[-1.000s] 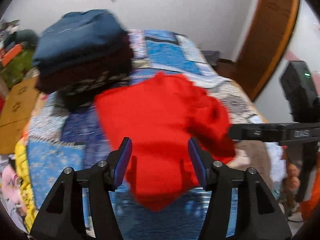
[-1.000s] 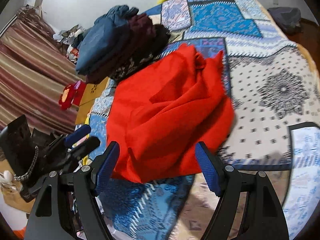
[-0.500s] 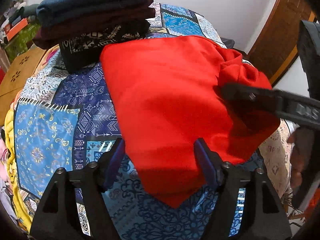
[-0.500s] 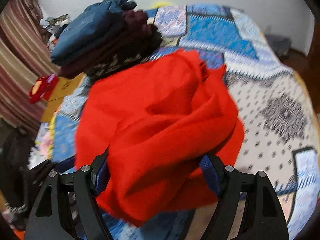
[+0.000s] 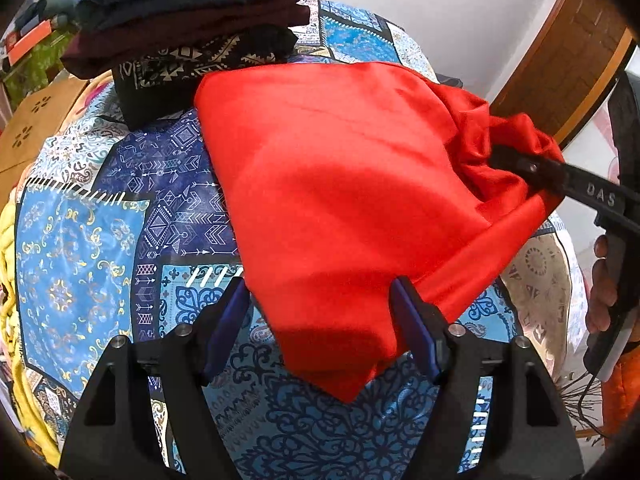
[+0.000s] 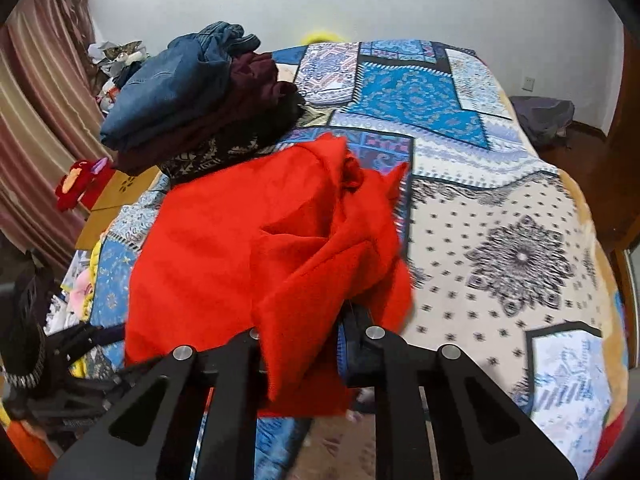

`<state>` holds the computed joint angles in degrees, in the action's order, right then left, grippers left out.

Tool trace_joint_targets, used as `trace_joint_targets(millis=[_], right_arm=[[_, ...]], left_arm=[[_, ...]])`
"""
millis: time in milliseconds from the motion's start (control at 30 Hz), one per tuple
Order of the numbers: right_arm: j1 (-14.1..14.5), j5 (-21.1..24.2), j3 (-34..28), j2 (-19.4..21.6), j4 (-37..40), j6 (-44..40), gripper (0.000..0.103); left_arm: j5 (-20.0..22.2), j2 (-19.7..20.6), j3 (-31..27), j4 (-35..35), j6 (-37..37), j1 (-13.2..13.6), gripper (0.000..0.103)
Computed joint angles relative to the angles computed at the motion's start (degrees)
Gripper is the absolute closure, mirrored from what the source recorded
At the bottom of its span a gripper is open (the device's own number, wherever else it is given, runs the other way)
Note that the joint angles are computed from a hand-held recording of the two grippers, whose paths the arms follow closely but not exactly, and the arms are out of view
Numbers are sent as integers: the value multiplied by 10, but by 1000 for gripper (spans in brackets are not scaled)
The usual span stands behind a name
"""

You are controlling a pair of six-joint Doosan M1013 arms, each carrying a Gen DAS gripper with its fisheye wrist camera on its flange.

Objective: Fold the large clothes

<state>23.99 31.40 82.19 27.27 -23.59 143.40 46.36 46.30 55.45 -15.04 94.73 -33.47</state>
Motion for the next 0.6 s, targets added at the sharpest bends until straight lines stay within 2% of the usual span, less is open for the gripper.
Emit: trace_joint_targets(millis=[133, 233, 433, 567, 600], right_arm=[[-4, 11, 17, -5, 9, -9, 90], [-8, 16, 27, -7, 31, -20, 90], [-8, 16, 53, -23, 25, 3, 90], [-1, 24, 62, -36, -26, 35, 89], [0, 21, 65, -39, -37, 43, 85]], left_arm=[[-10, -4, 10, 29, -6, -5, 25], [-9, -6, 16, 41, -7, -8, 25], [-22, -16, 42, 82, -4, -15, 23], [-26, -23, 53, 106, -6, -18, 23], [-25, -24, 53, 110, -6, -18, 23]])
